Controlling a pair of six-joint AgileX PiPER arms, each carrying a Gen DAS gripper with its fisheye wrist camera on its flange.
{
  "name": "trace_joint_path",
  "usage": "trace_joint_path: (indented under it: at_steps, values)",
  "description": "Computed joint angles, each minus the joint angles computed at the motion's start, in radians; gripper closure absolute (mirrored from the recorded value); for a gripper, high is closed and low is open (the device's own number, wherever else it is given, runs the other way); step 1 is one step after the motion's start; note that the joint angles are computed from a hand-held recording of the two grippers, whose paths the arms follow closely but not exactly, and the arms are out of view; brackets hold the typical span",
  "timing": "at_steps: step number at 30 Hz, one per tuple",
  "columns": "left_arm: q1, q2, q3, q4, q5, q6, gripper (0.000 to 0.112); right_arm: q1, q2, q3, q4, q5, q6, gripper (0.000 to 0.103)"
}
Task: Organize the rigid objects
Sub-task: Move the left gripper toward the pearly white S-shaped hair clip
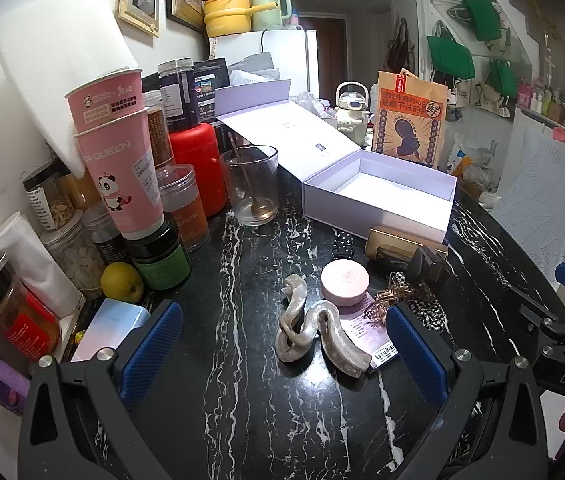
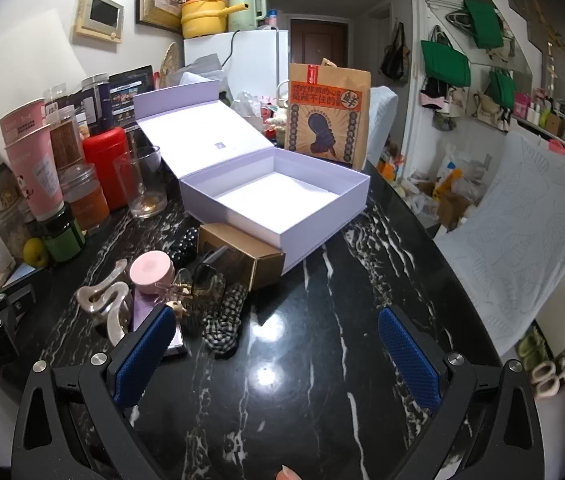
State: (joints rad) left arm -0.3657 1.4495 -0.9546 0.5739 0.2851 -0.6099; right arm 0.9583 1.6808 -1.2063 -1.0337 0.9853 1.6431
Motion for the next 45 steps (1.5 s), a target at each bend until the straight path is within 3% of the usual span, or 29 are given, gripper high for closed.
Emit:
trace_joint_path:
  at_steps: [34, 41, 45]
  values:
    - [-0.01, 0.005, 0.004, 0.004, 0.009, 0.003, 0.009, -0.001, 0.01, 0.002, 0.005, -0.001, -0.003, 0.0]
    - [0.005, 0.037, -0.022, -0.149, 0.014, 0.159, 0.009, -0.019, 0.01, 0.008, 0.025, -0.039, -0.019, 0.0]
    - [0.015, 0.069, -0.046, -0.297, 0.012, 0.332, 0.009, -0.052, 0.014, 0.016, 0.047, -0.111, -0.061, 0.0]
